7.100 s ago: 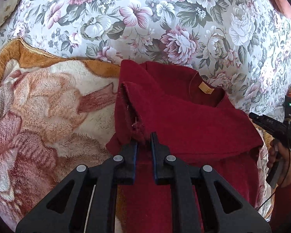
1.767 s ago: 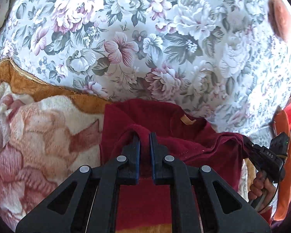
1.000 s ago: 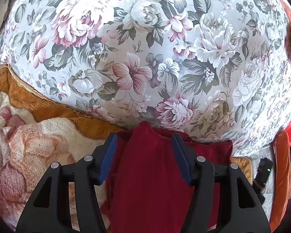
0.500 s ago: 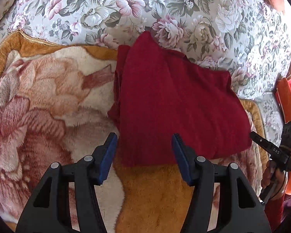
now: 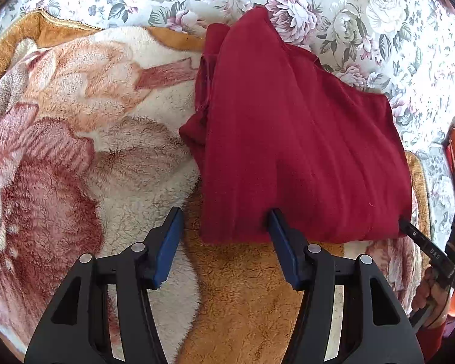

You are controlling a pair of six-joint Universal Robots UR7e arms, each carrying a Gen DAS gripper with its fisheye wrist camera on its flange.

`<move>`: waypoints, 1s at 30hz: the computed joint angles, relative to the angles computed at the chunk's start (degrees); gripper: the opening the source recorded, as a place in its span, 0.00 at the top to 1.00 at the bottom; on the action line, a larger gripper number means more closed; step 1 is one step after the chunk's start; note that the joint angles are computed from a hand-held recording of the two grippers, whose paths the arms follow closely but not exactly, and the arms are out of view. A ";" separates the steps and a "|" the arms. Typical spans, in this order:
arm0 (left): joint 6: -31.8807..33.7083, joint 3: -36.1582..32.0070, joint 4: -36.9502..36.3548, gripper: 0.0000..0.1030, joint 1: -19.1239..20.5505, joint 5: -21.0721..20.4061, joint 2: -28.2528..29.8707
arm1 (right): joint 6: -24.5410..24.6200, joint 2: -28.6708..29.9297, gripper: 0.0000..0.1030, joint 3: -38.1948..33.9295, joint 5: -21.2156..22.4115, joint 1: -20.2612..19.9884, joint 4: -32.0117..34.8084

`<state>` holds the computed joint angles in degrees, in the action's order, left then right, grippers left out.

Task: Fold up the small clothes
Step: 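Lower the folded hem onto the sweater and open both tools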

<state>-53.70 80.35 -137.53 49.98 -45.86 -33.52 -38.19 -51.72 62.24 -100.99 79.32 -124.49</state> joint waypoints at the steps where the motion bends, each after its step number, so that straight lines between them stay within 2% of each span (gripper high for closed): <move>1: -0.16 -0.36 1.05 0.44 -0.25 0.49 0.07 | 0.35 -0.31 0.92 -0.04 -0.02 0.17 0.14; 4: -0.70 -1.58 5.01 0.44 -1.17 3.16 0.11 | 0.31 -2.01 0.89 1.62 -1.55 1.16 -2.84; 6: -0.66 -1.38 6.27 0.44 -1.92 5.11 -0.46 | 0.34 -3.25 0.87 2.44 0.34 1.53 -4.06; 8: -0.54 -1.85 8.49 0.44 -2.81 8.23 -0.83 | 0.92 -3.32 0.75 1.73 1.63 2.16 -3.52; 9: -0.26 -2.43 9.70 0.44 -3.12 9.52 -0.76 | 0.82 -3.11 0.72 1.44 1.69 2.59 -3.72; 12: 0.78 -5.07 13.06 0.44 -3.31 12.18 -0.20 | -0.68 -1.47 0.71 -0.12 1.92 4.21 -4.11; 15: 4.21 -10.39 14.21 0.44 -2.45 13.17 2.36 | 0.32 1.70 0.71 -3.51 2.75 5.16 -3.92; 21: 11.31 -22.29 13.69 0.44 0.66 12.65 8.74 | 2.83 12.02 0.71 -16.85 0.02 6.29 -1.28; 24: 9.80 -29.86 18.58 0.44 2.91 11.59 12.29 | 4.35 16.96 0.71 -23.69 -1.04 6.02 -0.46; 25: 8.26 -32.50 21.14 0.44 3.68 11.95 13.57 | 4.49 19.01 0.71 -26.75 -2.25 5.90 0.73; 26: 6.96 -34.82 23.86 0.44 4.38 12.22 14.66 | 5.26 21.98 0.72 -31.23 -5.28 5.85 2.66; 27: 5.19 -37.69 27.70 0.44 5.28 12.07 15.94 | 6.47 24.05 0.72 -34.83 -5.91 5.56 5.24; 29: 4.01 -39.05 29.01 0.42 6.55 9.93 16.53 | 6.98 25.27 0.72 -37.05 -3.67 4.92 6.75; 30: 3.96 -37.83 27.14 0.42 6.85 9.01 15.93 | 6.66 25.08 0.72 -36.72 -4.15 5.15 6.55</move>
<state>-49.74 42.52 -110.39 56.83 -36.84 -17.59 -31.54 -26.63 25.52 -105.14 84.47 -117.94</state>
